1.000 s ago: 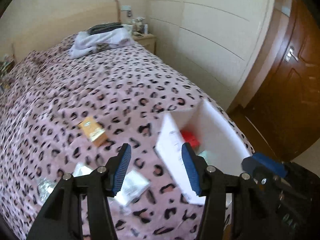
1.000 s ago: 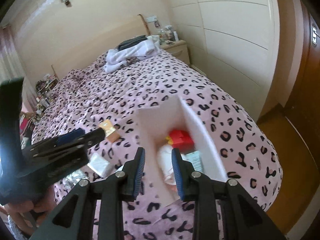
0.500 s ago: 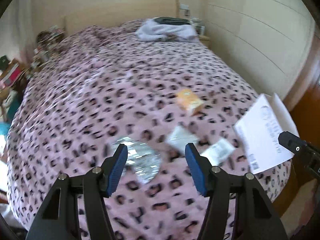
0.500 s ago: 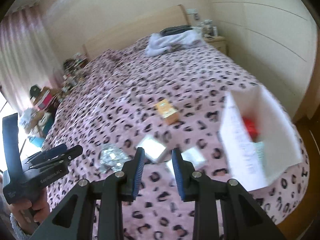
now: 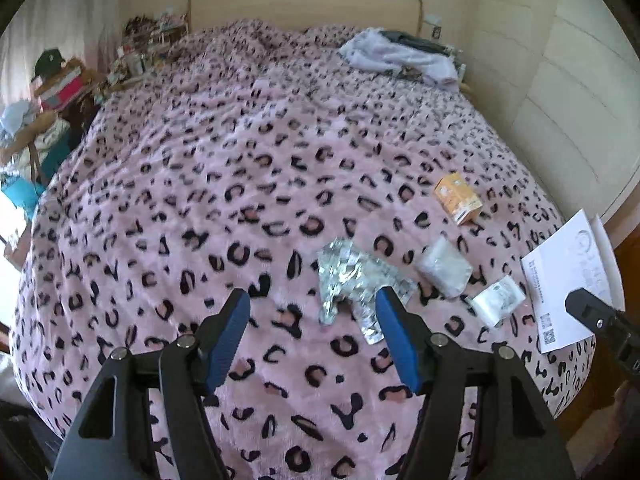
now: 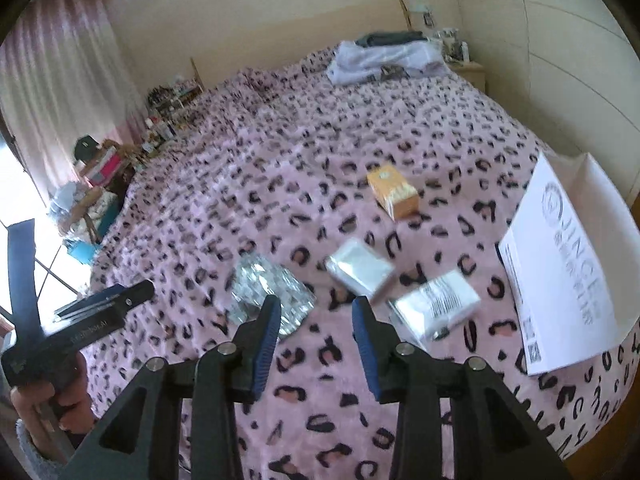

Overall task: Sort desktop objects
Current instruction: 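Withdraw both grippers from the bag back over the bed, then grasp the silver foil packet with the left gripper while the right gripper grasps the white packet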

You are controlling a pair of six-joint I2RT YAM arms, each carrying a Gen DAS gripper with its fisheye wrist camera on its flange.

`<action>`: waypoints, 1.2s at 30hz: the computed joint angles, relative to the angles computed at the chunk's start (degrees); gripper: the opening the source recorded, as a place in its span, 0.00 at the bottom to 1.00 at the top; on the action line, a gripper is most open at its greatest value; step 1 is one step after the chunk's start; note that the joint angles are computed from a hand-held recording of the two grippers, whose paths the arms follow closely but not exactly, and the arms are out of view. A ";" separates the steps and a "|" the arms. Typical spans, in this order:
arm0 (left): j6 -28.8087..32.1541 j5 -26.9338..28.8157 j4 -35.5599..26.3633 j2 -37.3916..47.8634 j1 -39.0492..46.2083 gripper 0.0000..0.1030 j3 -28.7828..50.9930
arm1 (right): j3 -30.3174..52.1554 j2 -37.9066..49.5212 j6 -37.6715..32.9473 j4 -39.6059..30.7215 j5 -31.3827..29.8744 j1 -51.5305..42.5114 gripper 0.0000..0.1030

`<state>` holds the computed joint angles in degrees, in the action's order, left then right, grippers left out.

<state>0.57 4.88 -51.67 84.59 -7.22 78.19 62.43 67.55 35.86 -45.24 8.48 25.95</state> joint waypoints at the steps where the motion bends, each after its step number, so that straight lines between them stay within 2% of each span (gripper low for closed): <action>1: -0.27 -0.34 0.69 0.61 -0.13 0.64 -1.10 | -1.19 0.05 0.21 0.49 -0.50 -0.45 0.37; 9: -2.50 -1.90 4.72 5.89 -4.11 0.64 -5.94 | -7.89 0.99 -0.16 4.06 -3.87 -5.04 0.37; 13: -3.49 -3.24 6.54 8.58 -7.18 0.66 -5.42 | -8.38 2.26 -1.62 5.45 -4.35 -7.58 0.43; 16: -3.60 -4.54 7.70 11.37 -8.63 0.73 -3.93 | -8.44 3.60 -2.79 6.61 -4.45 -9.38 0.46; 19: -4.26 -4.89 8.31 14.93 -9.46 0.74 -1.49 | -7.49 7.00 -4.51 9.25 -6.10 -11.39 0.50; 25: -6.25 -4.71 8.20 23.18 -10.32 0.74 4.75 | -3.08 15.60 -7.91 12.02 -9.57 -14.43 0.52; 32: -9.22 -4.40 6.97 31.65 -11.01 0.74 11.74 | 5.58 27.26 -12.47 10.82 -12.59 -16.75 0.53; 36: -9.77 -4.55 6.61 34.80 -11.37 0.74 14.20 | 4.54 26.49 -11.65 10.33 -12.67 -18.59 0.53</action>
<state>-9.20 0.33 -45.06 119.39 -18.59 92.39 66.97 94.05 24.21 -34.92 -4.19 7.36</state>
